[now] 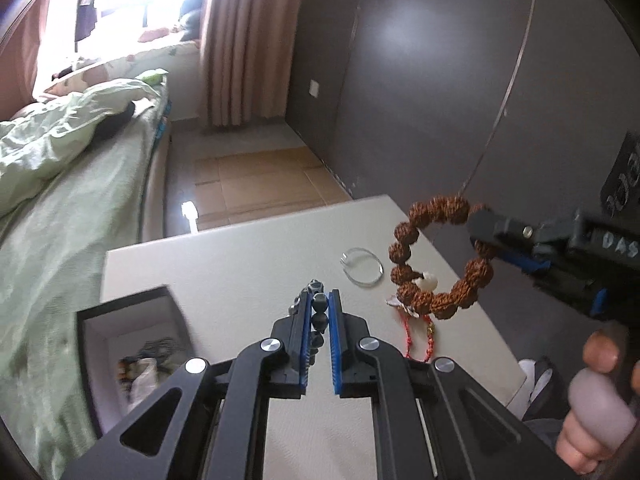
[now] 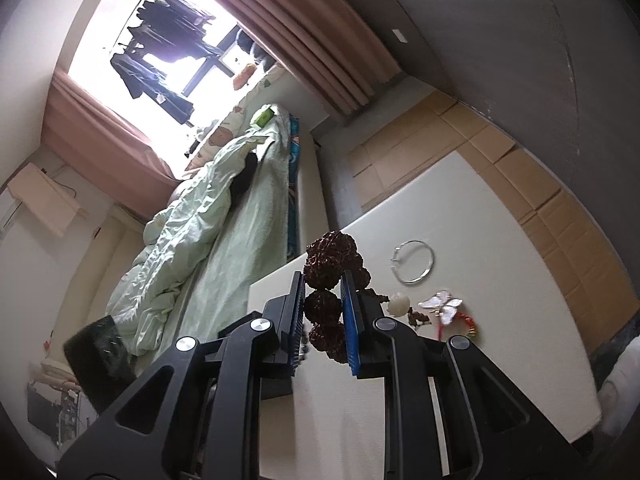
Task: Organize jewelry
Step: 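Carry the grey bracelet to the black box with the left tool while the right tool carries the rudraksha bracelet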
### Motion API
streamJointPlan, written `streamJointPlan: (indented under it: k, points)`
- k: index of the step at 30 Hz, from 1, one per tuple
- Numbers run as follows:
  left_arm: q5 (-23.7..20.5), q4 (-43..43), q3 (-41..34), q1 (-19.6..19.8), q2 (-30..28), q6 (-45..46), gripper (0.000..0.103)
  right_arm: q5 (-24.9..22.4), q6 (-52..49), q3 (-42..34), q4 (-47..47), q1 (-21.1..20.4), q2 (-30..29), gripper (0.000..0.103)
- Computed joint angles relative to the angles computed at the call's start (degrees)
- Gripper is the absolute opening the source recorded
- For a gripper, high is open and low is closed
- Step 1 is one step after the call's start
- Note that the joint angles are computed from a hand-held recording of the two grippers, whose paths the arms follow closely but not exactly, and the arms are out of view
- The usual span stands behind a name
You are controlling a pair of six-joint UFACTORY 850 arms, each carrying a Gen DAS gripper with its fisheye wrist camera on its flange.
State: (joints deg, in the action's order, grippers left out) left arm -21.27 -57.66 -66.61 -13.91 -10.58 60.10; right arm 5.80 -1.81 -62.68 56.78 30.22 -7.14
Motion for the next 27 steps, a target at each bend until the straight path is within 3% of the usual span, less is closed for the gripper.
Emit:
streamJointPlan:
  k: [3, 12, 19, 27]
  points:
    - [-0.1, -3.8, 1.3, 2.0, 2.2, 2.6, 0.006, 0.5, 3.8, -0.6, -4.1, 0.7, -0.4, 0.019]
    - [0.2, -6.5, 4.2, 7.2, 6.6, 4.3, 0.006, -0.1, 2.2, -3.3, -3.5, 2.5, -2.6, 0.019]
    - [-1.4, -4.6, 4.0, 11.2, 6.4, 0.6, 0.006, -0.6, 1.6, -4.9, -3.7, 3.2, -3.9, 0.019]
    - [-4.1, 2.7, 2.2, 12.1, 3.6, -6.5, 0.007, -1.9, -1.4, -7.2, -1.3, 3.9, -6.0, 0.019]
